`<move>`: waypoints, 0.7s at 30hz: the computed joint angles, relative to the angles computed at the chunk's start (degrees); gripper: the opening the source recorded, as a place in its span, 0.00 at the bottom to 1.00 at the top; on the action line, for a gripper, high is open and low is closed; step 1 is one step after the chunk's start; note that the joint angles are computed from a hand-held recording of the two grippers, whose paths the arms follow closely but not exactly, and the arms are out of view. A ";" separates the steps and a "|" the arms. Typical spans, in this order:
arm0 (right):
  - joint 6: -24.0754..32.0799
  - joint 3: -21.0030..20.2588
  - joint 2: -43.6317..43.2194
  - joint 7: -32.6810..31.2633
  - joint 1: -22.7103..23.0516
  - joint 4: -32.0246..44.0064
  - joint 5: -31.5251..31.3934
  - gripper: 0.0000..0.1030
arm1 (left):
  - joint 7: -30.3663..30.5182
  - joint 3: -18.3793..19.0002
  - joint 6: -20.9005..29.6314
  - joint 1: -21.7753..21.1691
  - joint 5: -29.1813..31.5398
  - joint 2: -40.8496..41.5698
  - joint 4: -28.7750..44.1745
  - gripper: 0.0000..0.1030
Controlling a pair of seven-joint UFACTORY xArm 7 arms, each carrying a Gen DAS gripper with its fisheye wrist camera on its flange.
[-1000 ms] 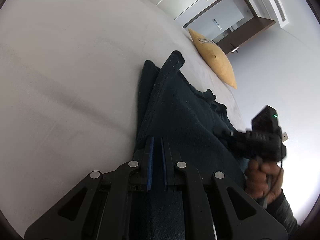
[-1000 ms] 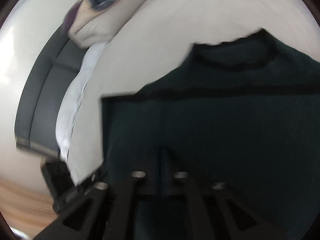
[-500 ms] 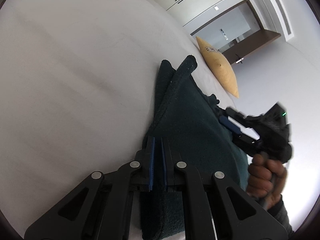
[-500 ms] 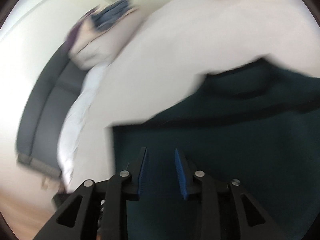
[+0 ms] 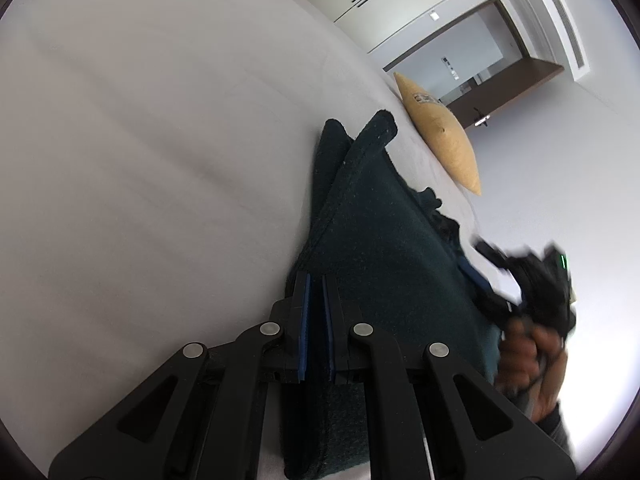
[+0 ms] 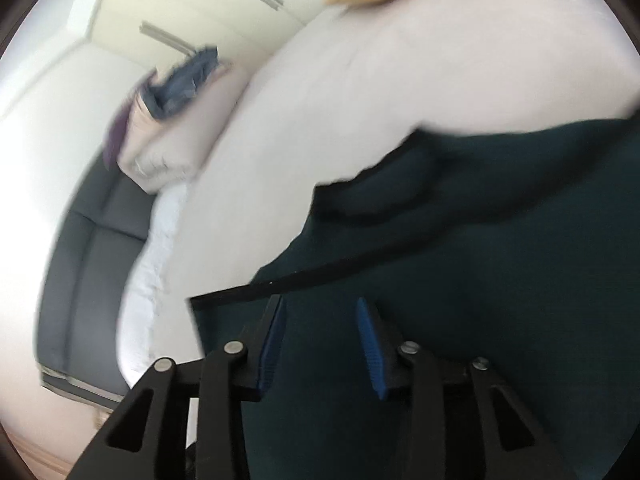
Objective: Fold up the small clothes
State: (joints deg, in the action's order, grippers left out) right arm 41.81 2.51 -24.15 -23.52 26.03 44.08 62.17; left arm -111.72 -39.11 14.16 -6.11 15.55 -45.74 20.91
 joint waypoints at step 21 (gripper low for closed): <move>16.14 -20.63 -26.15 -6.48 -18.85 -19.71 -10.53 0.29 | 0.92 2.48 3.30 -2.67 11.88 17.26 13.72 0.07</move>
